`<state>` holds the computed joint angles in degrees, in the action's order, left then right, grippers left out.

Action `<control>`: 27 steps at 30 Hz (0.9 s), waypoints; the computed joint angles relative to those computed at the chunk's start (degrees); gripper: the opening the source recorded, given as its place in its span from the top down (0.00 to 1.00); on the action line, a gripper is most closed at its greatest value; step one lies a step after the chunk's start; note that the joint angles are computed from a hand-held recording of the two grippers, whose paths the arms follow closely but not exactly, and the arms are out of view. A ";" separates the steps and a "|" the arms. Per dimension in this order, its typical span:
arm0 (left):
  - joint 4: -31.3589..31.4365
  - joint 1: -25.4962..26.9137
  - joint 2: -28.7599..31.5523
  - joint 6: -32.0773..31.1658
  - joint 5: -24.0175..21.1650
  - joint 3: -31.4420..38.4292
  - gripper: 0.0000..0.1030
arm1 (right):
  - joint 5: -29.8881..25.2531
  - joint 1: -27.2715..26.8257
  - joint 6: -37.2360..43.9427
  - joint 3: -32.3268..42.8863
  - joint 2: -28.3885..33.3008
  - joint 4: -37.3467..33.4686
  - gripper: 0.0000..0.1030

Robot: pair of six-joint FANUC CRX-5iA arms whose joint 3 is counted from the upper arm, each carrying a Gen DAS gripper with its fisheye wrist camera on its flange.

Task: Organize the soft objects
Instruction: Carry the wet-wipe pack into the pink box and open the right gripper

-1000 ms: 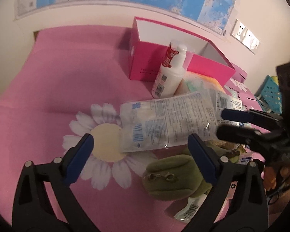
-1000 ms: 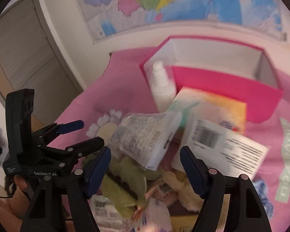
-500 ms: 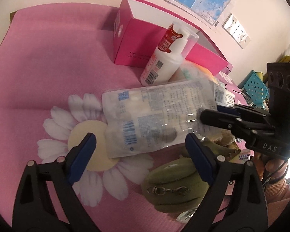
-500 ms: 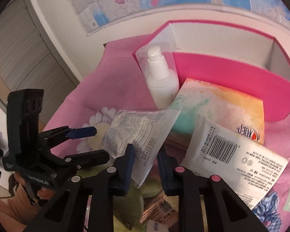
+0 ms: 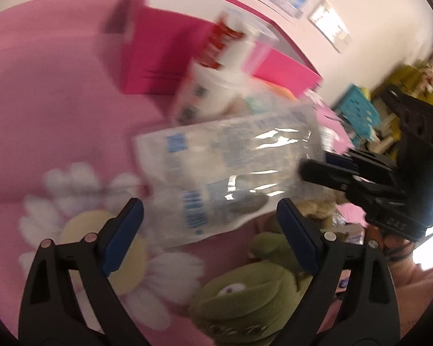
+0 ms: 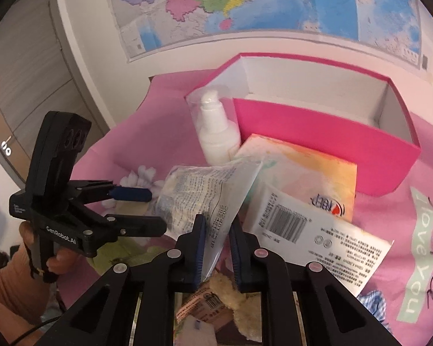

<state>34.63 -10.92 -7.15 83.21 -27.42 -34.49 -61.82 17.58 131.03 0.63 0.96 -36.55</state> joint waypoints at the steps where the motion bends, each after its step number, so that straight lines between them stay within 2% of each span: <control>1: 0.32 -0.14 0.52 -0.69 -0.11 0.43 0.09 | -0.17 -0.21 0.05 0.15 0.21 0.03 0.85; 3: -1.64 -0.23 1.67 0.09 -1.25 2.28 0.09 | 0.05 0.07 -0.31 0.19 0.56 0.07 0.85; 5: 2.26 -0.20 1.65 -2.12 -0.54 1.26 0.09 | 0.93 0.53 -0.86 -0.11 0.53 0.54 0.85; 7: 6.46 -0.47 0.80 -4.15 0.51 -0.38 0.20 | 0.22 -0.23 -0.46 0.40 0.88 -0.61 0.85; 10: 5.52 -0.99 -1.13 -2.54 1.46 -0.79 0.25 | -0.38 -1.41 0.46 0.78 0.52 -2.04 0.85; 16: -12.53 -2.11 -5.75 13.37 0.06 4.70 0.28 | -4.87 -4.72 4.05 3.00 -0.45 -7.14 0.85; 19: -19.10 -2.32 -7.35 18.90 -1.74 8.16 0.29 | -7.31 -6.63 5.75 4.86 -0.74 -10.15 0.85; 25: -33.17 -3.23 -5.90 27.23 -8.46 19.56 0.29 | -10.14 -8.81 6.91 11.45 1.29 -15.55 0.85; 27: -35.46 -3.20 -4.29 27.51 -10.19 22.91 0.29 | -10.59 -9.01 6.40 12.86 2.13 -16.24 0.85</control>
<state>-0.83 -14.13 -11.43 110.72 -37.60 -11.58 -72.41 8.56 137.43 13.50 3.09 -52.79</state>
